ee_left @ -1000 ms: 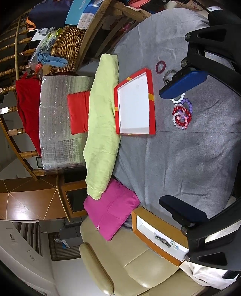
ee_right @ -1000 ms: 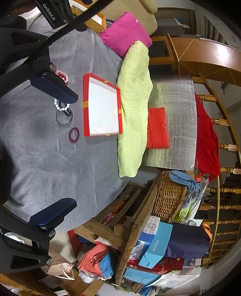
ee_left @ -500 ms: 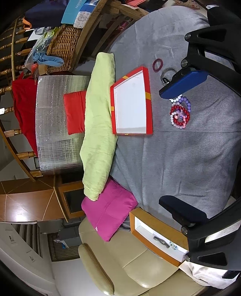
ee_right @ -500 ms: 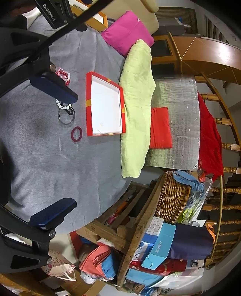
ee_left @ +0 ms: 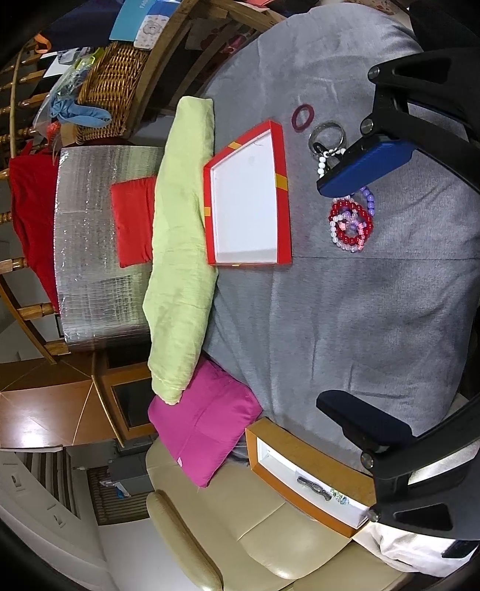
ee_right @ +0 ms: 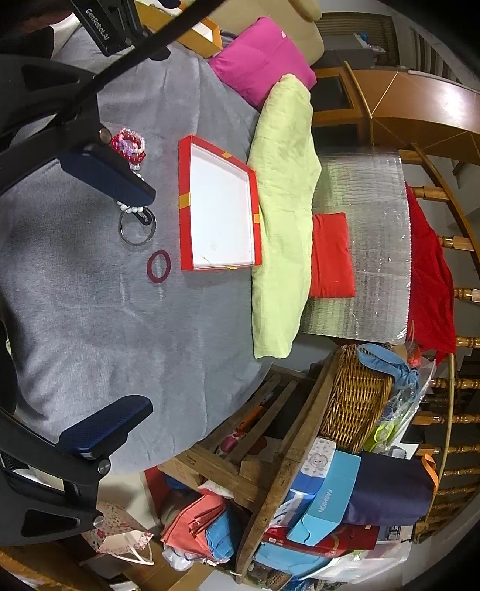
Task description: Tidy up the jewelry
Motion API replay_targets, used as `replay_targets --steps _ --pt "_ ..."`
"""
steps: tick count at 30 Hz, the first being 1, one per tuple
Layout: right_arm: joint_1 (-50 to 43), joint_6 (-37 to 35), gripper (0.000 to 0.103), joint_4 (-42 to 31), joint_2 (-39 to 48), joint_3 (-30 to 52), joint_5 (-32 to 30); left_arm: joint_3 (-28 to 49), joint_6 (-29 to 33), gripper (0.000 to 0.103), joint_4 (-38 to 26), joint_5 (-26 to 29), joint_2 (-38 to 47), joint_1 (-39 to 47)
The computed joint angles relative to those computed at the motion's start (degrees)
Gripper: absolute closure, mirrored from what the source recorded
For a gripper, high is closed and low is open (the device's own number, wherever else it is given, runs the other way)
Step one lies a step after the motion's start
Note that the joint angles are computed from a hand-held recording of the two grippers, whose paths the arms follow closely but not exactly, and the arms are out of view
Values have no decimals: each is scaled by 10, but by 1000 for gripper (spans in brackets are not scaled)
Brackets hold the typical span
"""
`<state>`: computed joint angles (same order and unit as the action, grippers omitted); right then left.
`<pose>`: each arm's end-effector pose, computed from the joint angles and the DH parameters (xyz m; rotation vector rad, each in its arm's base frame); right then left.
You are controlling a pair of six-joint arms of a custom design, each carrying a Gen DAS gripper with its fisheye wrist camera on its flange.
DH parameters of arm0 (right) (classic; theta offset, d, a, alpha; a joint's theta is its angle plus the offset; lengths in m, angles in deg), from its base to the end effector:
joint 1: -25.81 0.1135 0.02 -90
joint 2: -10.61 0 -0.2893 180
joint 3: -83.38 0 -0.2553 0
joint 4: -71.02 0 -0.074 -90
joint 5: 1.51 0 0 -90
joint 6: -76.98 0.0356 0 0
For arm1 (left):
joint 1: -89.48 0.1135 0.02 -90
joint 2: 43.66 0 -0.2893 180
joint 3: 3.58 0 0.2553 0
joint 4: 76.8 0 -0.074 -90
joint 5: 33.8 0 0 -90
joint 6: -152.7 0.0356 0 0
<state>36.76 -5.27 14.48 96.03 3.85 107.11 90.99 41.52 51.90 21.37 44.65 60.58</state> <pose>0.3204 0.0504 0.3968 0.1034 2.2548 -0.1993 0.3059 -0.1456 0.3575 -0.1357 2.1964 0.2380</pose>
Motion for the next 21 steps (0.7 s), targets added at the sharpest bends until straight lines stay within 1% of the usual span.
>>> replay_targets --steps 5,8,12,15,18,20,21 --pt "-10 -5 0 11 26 1 -15 -7 11 0 17 17 21 17" --pt "-27 -11 0 23 46 1 -37 -25 28 0 47 37 30 32" --pt "-78 -26 0 45 84 1 -123 -46 56 0 87 95 51 59" --pt "-124 -47 0 37 139 27 -213 -52 72 0 107 150 76 83" --pt "-144 -66 0 33 192 56 -260 -47 82 0 117 189 104 101" --pt "-148 -70 2 19 228 87 -276 -38 80 0 113 209 122 110" --pt "-150 -70 5 4 251 111 -286 -34 78 0 112 222 129 115"
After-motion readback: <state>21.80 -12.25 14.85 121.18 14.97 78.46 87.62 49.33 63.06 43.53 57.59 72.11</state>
